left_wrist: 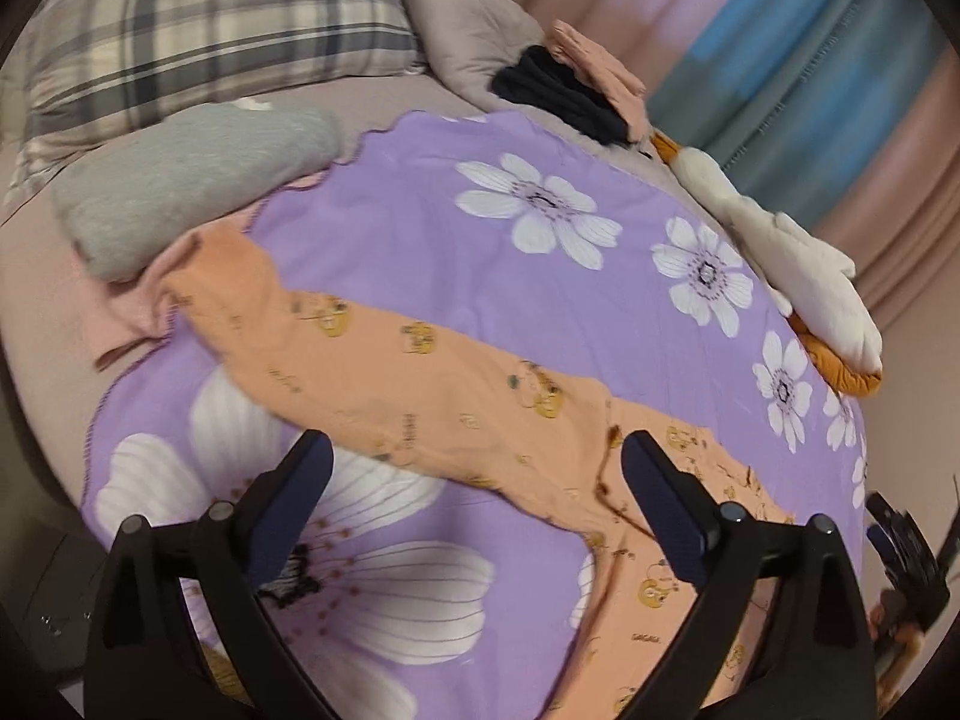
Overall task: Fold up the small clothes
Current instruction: 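Reach the left gripper to the other sleeve and grasp its ribbed cuff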
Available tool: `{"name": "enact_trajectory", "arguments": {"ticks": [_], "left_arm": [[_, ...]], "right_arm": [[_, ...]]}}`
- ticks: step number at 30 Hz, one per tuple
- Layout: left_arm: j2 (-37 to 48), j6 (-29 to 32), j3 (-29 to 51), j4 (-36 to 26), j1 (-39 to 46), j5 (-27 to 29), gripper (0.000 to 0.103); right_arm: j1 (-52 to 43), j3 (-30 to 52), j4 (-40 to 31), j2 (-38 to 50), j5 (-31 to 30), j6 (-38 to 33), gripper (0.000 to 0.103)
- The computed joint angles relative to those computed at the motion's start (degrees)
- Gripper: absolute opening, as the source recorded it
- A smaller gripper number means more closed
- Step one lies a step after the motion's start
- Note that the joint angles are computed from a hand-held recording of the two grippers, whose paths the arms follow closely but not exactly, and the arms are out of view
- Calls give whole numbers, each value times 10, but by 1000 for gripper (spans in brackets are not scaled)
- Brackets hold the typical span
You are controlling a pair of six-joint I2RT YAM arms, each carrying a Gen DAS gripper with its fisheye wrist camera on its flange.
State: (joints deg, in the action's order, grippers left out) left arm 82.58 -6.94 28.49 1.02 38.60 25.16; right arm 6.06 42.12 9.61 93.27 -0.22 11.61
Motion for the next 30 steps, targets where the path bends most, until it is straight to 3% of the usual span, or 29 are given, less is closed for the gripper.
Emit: {"name": "enact_trajectory", "arguments": {"ticks": [9,15,21,24,29,30], "left_arm": [[122,26,35,2,128,87,87],[219,6,79,38,163,60,74],[294,-4,148,50,179,50,70],[322,-9,181,56,165,23,56],[378,-23,226,86,145,18,47],[383,-30,228,95,144,19,39]], "right_arm": [[43,-106,25,-60,14,-10,80],[64,-148,29,-51,21,8,80],[79,-173,32,-36,32,29,80],[77,-176,32,-31,38,44,80],[75,-171,31,-30,51,60,80],[76,-169,31,-28,55,61,80]]}}
